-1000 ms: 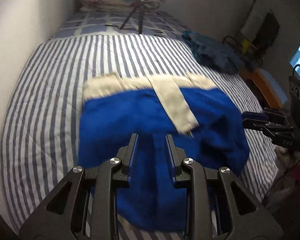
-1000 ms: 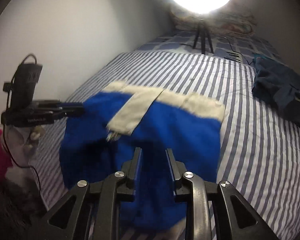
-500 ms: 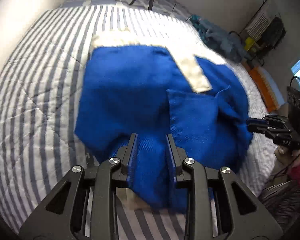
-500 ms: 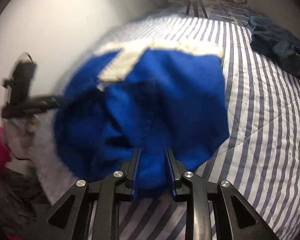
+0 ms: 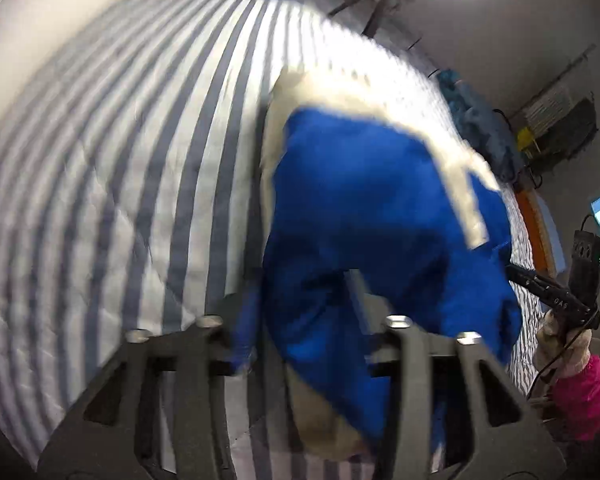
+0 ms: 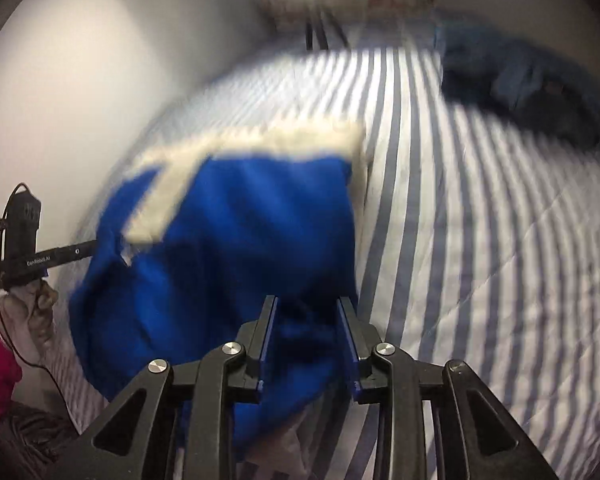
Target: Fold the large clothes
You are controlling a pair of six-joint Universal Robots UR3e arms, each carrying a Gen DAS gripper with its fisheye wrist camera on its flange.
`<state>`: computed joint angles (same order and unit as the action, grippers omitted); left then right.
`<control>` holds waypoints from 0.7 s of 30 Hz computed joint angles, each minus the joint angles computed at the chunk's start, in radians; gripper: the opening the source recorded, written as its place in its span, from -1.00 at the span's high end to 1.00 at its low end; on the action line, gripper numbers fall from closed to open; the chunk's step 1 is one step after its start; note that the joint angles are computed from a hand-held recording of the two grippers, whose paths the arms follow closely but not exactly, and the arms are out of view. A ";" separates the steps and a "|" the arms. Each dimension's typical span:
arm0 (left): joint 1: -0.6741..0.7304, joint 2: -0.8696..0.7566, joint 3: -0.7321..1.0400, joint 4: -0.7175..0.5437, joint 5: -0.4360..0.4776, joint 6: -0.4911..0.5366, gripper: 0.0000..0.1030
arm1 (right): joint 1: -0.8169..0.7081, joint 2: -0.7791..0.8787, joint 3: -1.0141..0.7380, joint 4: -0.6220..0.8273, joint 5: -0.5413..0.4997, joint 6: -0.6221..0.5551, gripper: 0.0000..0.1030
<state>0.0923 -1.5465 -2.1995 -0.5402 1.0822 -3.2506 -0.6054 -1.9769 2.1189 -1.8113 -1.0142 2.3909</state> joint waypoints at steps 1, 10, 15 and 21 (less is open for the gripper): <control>0.027 0.029 -0.040 0.007 -0.029 0.009 -0.04 | -0.005 -0.004 0.000 0.037 -0.015 -0.013 0.39; 0.326 0.263 -0.112 -0.360 -0.316 0.186 -0.39 | -0.283 -0.121 -0.063 0.402 0.165 -0.343 -0.64; 0.471 0.228 -0.140 -0.559 -0.465 0.331 -0.39 | -0.275 0.072 -0.098 0.412 0.189 -0.313 -0.70; 0.480 0.130 -0.135 -0.561 -0.511 0.378 -0.39 | -0.234 0.213 -0.105 0.385 0.186 -0.310 -0.67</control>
<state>0.5727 -1.4160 -2.3344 -1.1016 0.5716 -2.8729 -0.8394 -1.7641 2.0138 -1.4266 -0.8278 2.0811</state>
